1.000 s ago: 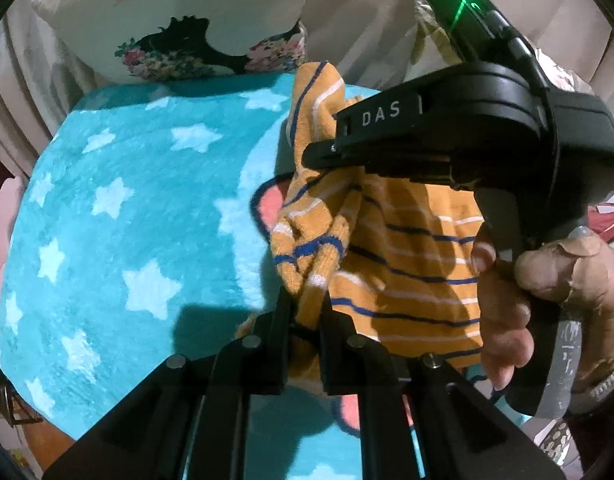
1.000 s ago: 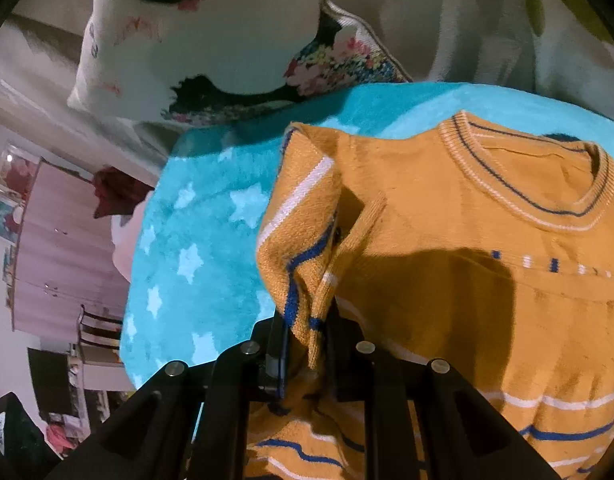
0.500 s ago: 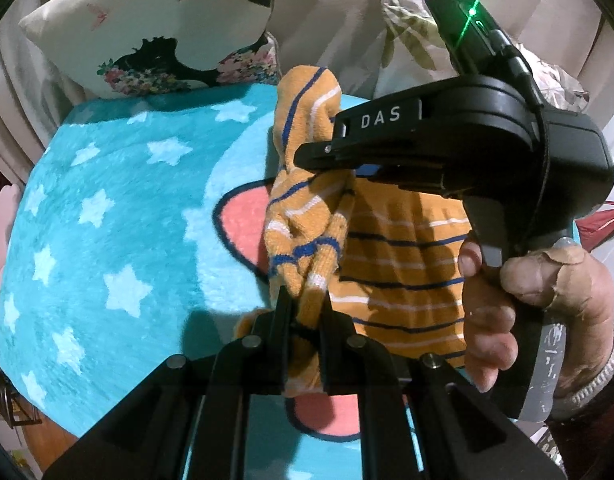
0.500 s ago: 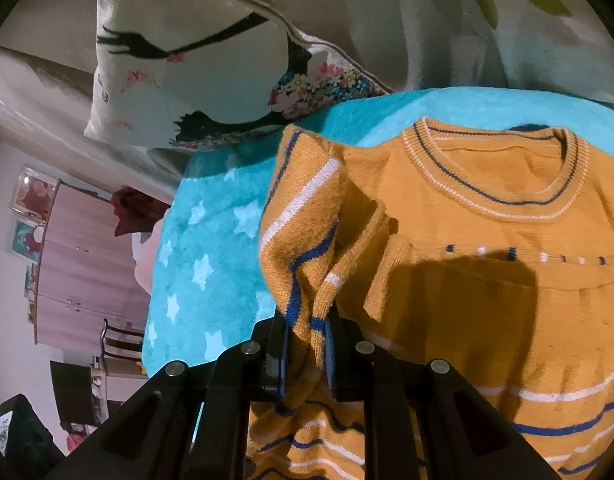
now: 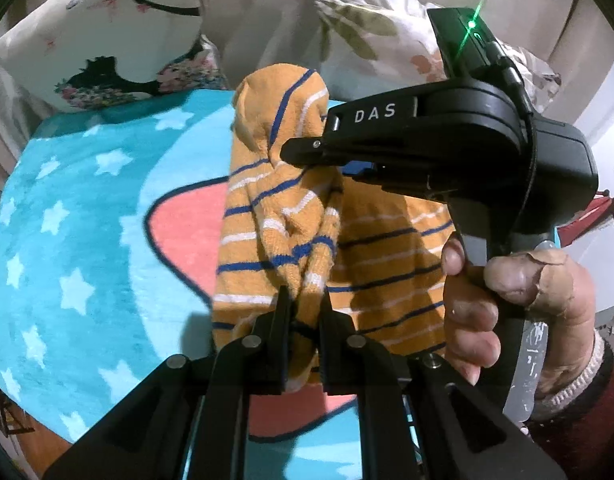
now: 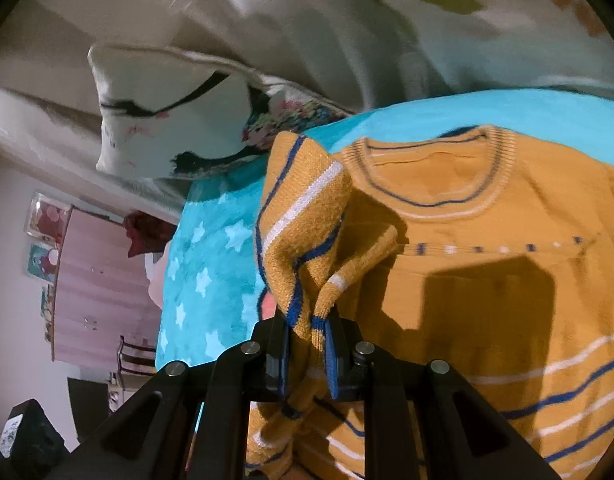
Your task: Fold small clothes
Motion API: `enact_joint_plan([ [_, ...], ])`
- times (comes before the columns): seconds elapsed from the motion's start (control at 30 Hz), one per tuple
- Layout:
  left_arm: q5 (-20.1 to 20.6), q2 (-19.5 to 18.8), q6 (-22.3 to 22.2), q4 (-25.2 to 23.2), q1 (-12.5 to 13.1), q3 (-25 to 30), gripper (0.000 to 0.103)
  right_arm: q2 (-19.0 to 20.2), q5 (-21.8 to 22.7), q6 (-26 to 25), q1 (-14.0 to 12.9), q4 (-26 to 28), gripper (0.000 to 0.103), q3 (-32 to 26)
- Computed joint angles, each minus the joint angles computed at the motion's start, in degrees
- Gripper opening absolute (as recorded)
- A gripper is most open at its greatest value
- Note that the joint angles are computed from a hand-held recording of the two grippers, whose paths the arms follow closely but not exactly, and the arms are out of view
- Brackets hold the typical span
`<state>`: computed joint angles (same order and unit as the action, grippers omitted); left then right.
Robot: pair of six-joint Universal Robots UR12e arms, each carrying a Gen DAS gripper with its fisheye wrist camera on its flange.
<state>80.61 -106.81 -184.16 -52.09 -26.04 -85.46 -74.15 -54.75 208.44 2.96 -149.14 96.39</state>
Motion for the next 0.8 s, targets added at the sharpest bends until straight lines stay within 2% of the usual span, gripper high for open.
enact_joint_plan([
  [0.8, -1.69, -4.19, 2.22, -4.53, -5.37, 6.02, 0.009, -4.41, 3.84, 4.04, -7.32, -6.16, 0.014, 8.95],
])
